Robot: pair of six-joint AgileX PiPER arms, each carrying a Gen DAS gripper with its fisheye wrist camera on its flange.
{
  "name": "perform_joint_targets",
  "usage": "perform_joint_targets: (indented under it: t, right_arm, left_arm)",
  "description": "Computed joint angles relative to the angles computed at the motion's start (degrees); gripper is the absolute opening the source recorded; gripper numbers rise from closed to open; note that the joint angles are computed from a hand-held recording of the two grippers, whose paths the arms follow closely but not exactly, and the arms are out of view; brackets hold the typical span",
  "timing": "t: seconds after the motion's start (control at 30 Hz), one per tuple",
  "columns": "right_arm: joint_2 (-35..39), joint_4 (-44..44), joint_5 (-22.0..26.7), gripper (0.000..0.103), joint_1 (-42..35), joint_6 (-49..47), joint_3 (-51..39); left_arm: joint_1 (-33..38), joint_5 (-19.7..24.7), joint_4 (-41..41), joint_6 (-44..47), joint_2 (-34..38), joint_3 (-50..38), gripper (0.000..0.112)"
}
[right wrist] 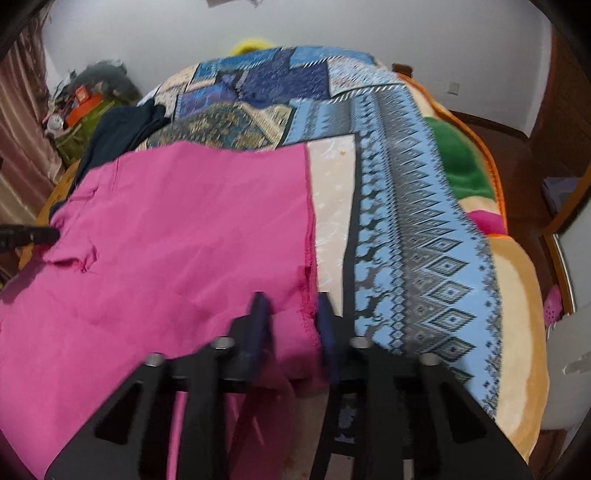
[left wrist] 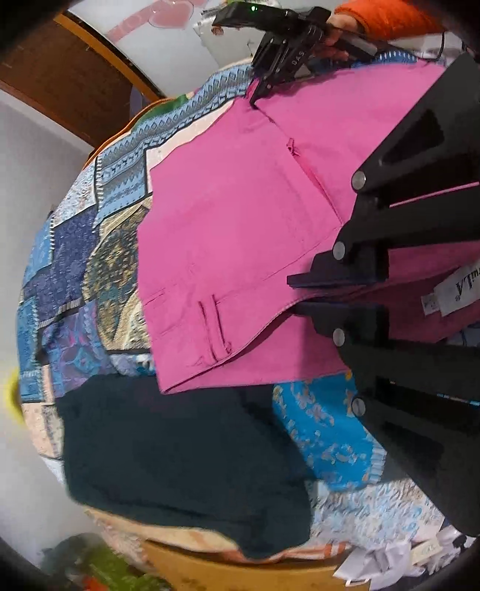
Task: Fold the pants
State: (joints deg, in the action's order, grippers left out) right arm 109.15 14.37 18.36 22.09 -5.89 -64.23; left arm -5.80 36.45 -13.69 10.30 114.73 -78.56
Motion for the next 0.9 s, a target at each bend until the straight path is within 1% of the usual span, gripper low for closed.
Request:
perform_joint_targets:
  t: [0.03,0.1,0.27,0.3,0.33,0.43,0.47,0.57,0.63,0.67,0.73,0.8,0.83,0.9]
  right_arm:
    - [0.07,-0.71,-0.16,0.012,0.2,0.2,0.11]
    - [0.18,-1.17,0.19,0.009,0.72,-0.59,0.12]
    - [-0.27,-7.49,-1.26,0.008,2.08,4.51,1.17]
    - [-0.13,-8.19,-1.5,0.007,2.17,5.3,1.26]
    - [0.13,-9.06,-1.53,0.007,2.3,6.24,1.11]
    - [0.7,-12.29,-1.24,0.007,2.78,9.47,0.7]
    - [0.76,-12.7,-0.89,0.008,2.88,9.85,0.43]
    - [0.72,-10.56,0.65,0.008,2.42,7.7,-0.55]
    - [0.28,-9.2,1.55,0.01,2.05,6.75,-0.86]
    - [-0.42,-10.04,1.97,0.012,1.97,7.81,-0.76]
    - [-1.61,-11.62,2.2,0.016,1.96,9.47,-0.53]
    - [-3.48,-12.82,2.21,0.023,1.66,10.57,-0.2]
    - [-4.39,-12.46,1.91,0.025,1.44,10.29,0.05]
    - [-6.61,-11.17,1.01,0.035,0.71,9.0,0.35]
  left_arm:
    - [-0.9,-2.43,3.43,-2.65,-1.07,1.41,0.006]
    - [-1.68,-4.37,7.09,-5.59,-1.91,2.53,0.006]
    - [-1.67,-5.12,11.08,-8.87,-1.56,3.33,0.007]
    - [-2.05,-5.49,14.09,-11.85,-1.35,3.73,0.005]
    - [-2.0,-5.69,15.12,-12.83,-0.88,3.96,0.005]
    - [-0.78,-5.22,10.99,-8.9,0.42,3.65,0.006]
    - [-0.94,-5.21,11.23,-8.63,0.19,3.7,0.006]
    - [-1.01,-4.35,11.53,-7.92,-1.16,3.9,0.009]
    - [-1.0,-4.03,12.81,-8.72,-2.58,4.43,0.011]
    - [-1.05,-4.32,14.26,-9.76,-3.51,4.92,0.015]
    - [-0.81,-4.85,15.85,-10.67,-4.98,5.56,0.024]
    - [-0.13,-5.55,16.7,-11.28,-6.46,5.85,0.039]
    - [0.21,-5.82,17.05,-11.56,-6.94,5.61,0.041]
    - [0.87,-6.06,17.28,-11.36,-7.52,4.63,0.042]
